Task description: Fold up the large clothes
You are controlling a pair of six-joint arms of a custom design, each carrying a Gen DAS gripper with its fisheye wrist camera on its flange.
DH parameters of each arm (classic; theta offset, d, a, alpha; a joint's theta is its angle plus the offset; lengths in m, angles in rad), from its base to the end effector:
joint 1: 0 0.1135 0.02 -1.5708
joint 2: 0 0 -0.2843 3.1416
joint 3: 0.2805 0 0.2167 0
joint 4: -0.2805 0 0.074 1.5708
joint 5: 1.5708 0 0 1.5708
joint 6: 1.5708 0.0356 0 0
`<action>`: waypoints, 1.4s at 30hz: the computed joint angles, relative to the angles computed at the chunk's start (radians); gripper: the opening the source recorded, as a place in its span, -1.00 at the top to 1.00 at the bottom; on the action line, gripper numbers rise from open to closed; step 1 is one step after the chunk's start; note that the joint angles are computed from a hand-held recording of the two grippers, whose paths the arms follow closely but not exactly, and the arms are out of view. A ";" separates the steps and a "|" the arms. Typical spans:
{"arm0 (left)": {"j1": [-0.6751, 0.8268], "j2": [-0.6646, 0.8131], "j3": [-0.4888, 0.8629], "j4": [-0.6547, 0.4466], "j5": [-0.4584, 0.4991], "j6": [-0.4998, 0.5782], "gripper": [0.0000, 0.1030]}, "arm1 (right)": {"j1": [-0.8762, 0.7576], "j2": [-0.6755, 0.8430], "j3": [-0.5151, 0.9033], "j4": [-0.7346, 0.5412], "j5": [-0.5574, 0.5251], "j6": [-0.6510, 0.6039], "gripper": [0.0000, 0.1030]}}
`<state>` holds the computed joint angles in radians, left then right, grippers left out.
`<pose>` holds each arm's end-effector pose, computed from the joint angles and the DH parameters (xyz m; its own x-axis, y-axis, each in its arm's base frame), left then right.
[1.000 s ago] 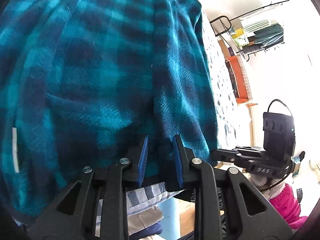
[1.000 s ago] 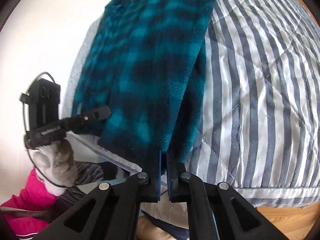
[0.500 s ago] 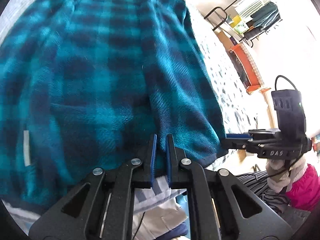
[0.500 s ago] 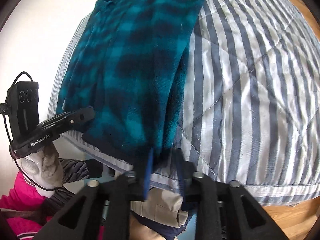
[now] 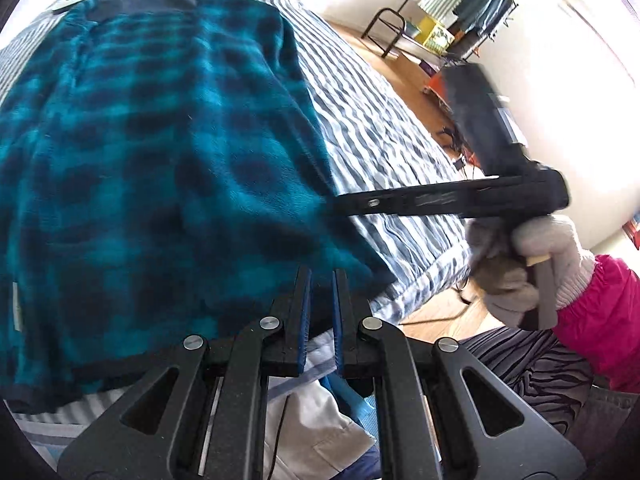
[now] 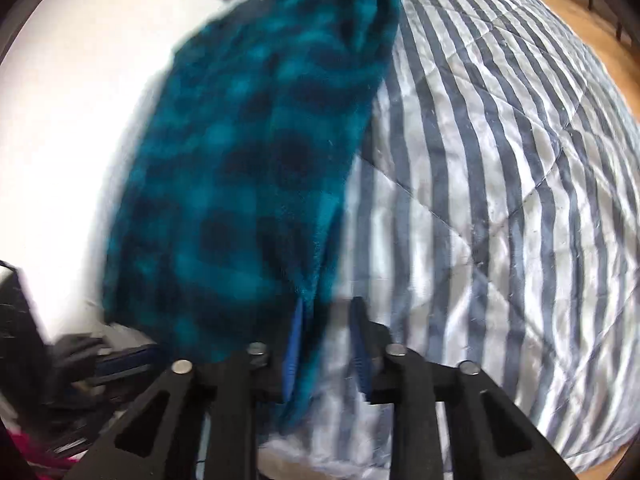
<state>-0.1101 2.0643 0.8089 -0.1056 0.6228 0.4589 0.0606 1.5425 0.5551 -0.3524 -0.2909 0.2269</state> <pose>0.2936 -0.0534 0.0839 -0.7785 0.4481 -0.4394 0.6189 0.6642 -0.4192 0.2005 0.0224 0.1517 -0.9745 0.1568 -0.1603 0.0982 0.9411 0.3235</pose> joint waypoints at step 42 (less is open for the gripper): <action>-0.083 -0.021 0.027 0.031 0.015 -0.198 0.89 | -0.443 -0.088 0.165 -0.112 -0.335 -0.102 -0.23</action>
<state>-0.1930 2.0430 0.8359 -0.0748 0.6382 0.2607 -0.3821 1.4549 0.7201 -0.4649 -0.6254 0.1251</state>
